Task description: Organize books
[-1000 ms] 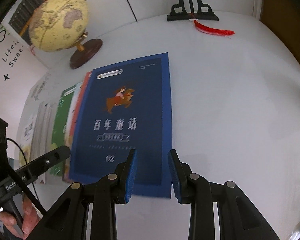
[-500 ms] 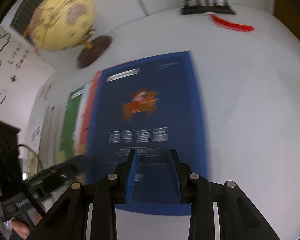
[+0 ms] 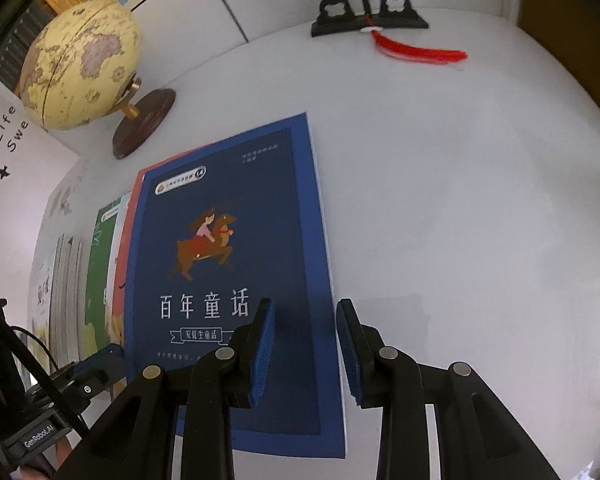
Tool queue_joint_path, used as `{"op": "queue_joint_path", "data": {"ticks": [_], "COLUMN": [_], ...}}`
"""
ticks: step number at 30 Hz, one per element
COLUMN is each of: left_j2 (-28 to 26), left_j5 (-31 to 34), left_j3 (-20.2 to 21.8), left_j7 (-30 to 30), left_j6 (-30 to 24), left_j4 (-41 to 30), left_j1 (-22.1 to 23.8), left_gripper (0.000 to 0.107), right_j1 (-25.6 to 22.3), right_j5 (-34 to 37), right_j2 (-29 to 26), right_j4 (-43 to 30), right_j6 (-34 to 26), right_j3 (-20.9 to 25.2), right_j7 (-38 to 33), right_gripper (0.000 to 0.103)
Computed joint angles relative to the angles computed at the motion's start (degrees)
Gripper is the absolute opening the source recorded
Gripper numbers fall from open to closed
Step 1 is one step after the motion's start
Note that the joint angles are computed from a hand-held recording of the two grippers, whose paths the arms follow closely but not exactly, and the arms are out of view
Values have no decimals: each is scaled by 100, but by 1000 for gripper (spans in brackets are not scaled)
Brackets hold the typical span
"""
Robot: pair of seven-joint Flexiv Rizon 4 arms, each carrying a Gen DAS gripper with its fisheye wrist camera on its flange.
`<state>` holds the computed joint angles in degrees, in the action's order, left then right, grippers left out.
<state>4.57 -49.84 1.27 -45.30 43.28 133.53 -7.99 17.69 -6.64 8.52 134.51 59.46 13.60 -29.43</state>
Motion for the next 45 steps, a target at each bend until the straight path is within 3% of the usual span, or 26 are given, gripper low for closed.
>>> {"op": "queue_joint_path", "data": {"ticks": [10, 22, 33, 42, 45], "left_j2": [-4, 737, 827, 867, 1122], "left_j5": [-45, 932, 1150, 1111, 518], "left_j3": [-24, 388, 362, 365, 550], "left_j7": [6, -437, -839, -842, -500], "left_j6": [87, 278, 643, 538, 303], "left_j4": [25, 592, 794, 813, 828], "left_j1": [-19, 278, 334, 224, 79], "left_gripper": [27, 27, 28, 29, 29], "right_j1": [43, 470, 786, 897, 904], "right_j5": [361, 284, 1387, 1505, 1430], "right_j2": [-97, -218, 319, 285, 303], "right_j4": [-40, -235, 74, 197, 256], "right_j6": [173, 124, 96, 391, 486], "right_j3": [-74, 225, 302, 362, 363], "right_j7": [-376, -583, -809, -748, -691], "right_gripper": [35, 35, 35, 35, 36]}}
